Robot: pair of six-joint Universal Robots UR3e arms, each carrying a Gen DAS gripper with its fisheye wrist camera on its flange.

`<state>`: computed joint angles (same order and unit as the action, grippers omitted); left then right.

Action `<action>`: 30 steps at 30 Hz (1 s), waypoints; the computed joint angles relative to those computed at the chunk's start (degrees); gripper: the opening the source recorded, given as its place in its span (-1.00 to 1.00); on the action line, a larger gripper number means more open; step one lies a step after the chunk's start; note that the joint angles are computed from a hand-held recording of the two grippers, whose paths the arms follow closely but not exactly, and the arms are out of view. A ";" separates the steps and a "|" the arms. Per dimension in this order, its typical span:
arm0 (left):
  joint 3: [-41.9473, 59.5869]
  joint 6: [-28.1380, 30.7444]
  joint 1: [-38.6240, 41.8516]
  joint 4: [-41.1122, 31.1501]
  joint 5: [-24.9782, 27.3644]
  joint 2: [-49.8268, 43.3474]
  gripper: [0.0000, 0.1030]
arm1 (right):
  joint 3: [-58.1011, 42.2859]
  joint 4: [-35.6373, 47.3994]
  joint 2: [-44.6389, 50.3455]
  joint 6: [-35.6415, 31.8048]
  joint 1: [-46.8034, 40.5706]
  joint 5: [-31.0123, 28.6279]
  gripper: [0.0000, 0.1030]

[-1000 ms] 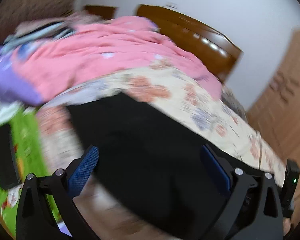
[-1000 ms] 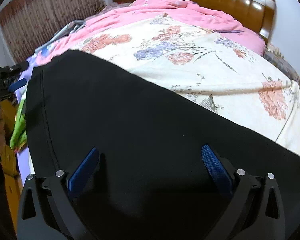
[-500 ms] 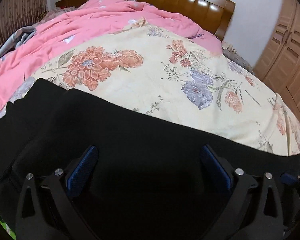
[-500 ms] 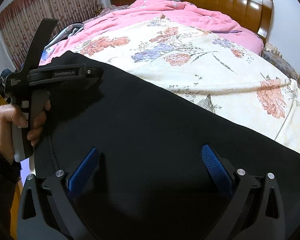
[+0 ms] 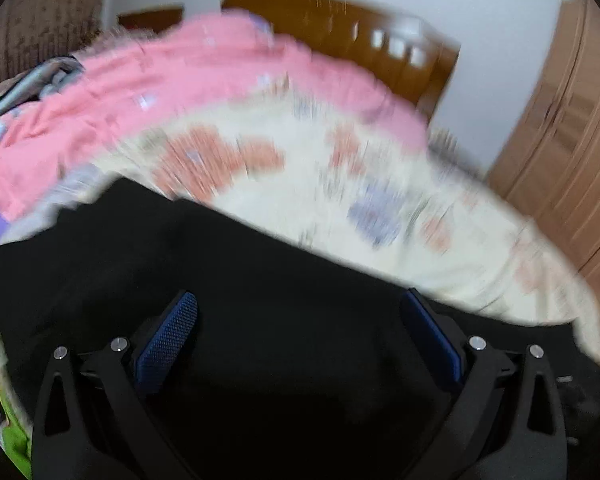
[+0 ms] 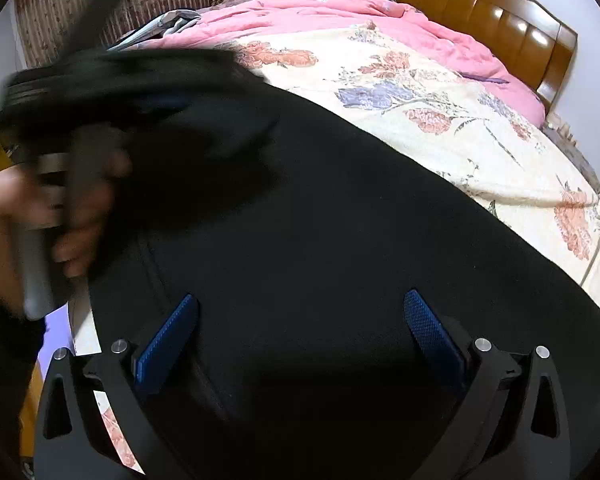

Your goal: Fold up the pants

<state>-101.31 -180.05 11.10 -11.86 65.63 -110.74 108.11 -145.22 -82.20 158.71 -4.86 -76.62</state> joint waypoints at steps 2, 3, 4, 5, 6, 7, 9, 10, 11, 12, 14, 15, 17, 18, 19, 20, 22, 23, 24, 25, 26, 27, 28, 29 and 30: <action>-11.82 -2.11 8.09 8.47 -10.60 7.35 0.97 | 0.40 0.67 -1.47 0.04 0.35 -0.71 0.92; -17.82 -4.01 14.09 11.59 -16.60 11.20 0.97 | 0.50 1.42 -2.26 -0.05 0.08 -0.46 0.92; -22.21 -4.76 19.58 14.04 -22.56 12.88 0.97 | 0.61 2.48 -3.35 -0.25 -0.23 -0.17 0.92; -25.39 -4.14 25.58 13.08 -29.61 13.92 0.96 | 0.58 3.19 -4.02 -0.32 -0.31 -0.15 0.92; -27.19 -4.51 31.57 10.21 -36.71 12.83 0.96 | 0.53 3.76 -4.57 -0.40 -0.37 -0.23 0.92; -27.66 -0.09 36.11 2.96 -43.51 11.90 0.95 | 0.58 4.41 -5.35 -0.43 -0.44 -0.32 0.92; -25.89 10.24 41.41 -14.60 -48.83 10.95 0.94 | 0.67 5.39 -6.47 -0.57 -0.74 -0.24 0.92; -24.89 13.42 42.19 -18.99 -48.61 11.07 0.91 | 0.41 6.16 -7.03 -0.48 -0.70 -0.30 0.92; -23.42 17.09 42.58 -23.82 -49.09 10.72 0.83 | 0.39 6.77 -7.62 -0.51 -0.78 -0.28 0.92; -22.14 19.74 42.55 -27.88 -49.72 10.40 0.78 | 0.18 7.02 -7.70 -0.44 -0.72 -0.33 0.92; -18.29 26.34 41.96 -38.59 -51.16 9.37 0.66 | 0.20 6.98 -7.66 -0.38 -0.64 -0.32 0.92; -17.15 25.05 40.98 -37.22 -50.74 8.27 0.65 | 0.08 7.91 -8.44 -0.47 -0.77 -0.22 0.92; -16.26 17.08 38.79 -26.95 -48.01 5.35 0.60 | -0.14 7.53 -7.82 -0.56 -0.87 -0.18 0.92; -14.62 13.91 37.59 -24.27 -46.93 3.02 0.56 | -0.28 8.44 -8.56 -0.67 -1.04 -0.04 0.92; -13.36 12.61 36.96 -23.78 -46.62 1.41 0.48 | -0.26 8.09 -8.23 -0.61 -0.98 -0.06 0.92; -12.19 11.65 36.52 -23.22 -46.45 -0.10 0.42 | -0.28 8.62 -8.73 -0.67 -1.07 0.00 0.92; -11.80 12.62 36.44 -23.85 -46.48 -0.72 0.40 | -0.04 8.52 -8.86 -0.78 -1.18 0.04 0.92; -11.81 13.19 36.44 -24.36 -46.26 -0.56 0.30 | 0.05 8.36 -8.79 -0.80 -1.20 0.06 0.92; -10.64 12.81 35.93 -24.57 -45.34 -0.89 0.22 | -0.09 9.23 -9.50 -0.90 -1.33 0.12 0.92; -9.58 12.27 35.61 -24.61 -44.84 -1.54 0.09 | 0.17 8.26 -8.79 -0.83 -1.25 0.08 0.92; -8.15 10.54 35.14 -23.74 -43.95 -2.75 -0.01 | 0.24 8.10 -8.70 -0.83 -1.25 0.10 0.92; -6.83 9.33 34.64 -23.49 -42.75 -3.76 -0.23 | 0.28 7.95 -8.59 -0.80 -1.23 0.09 0.92; -6.11 8.85 34.36 -23.54 -41.74 -4.25 -0.53 | 0.28 8.17 -8.81 -0.82 -1.26 0.12 0.92; -5.61 8.77 34.29 -23.30 -41.10 -5.03 -0.61 | 0.42 7.84 -8.63 -0.80 -1.23 0.09 0.92; -6.10 9.17 34.67 -22.68 -41.50 -5.35 -0.68 | 0.51 7.75 -8.64 -0.81 -1.23 0.09 0.92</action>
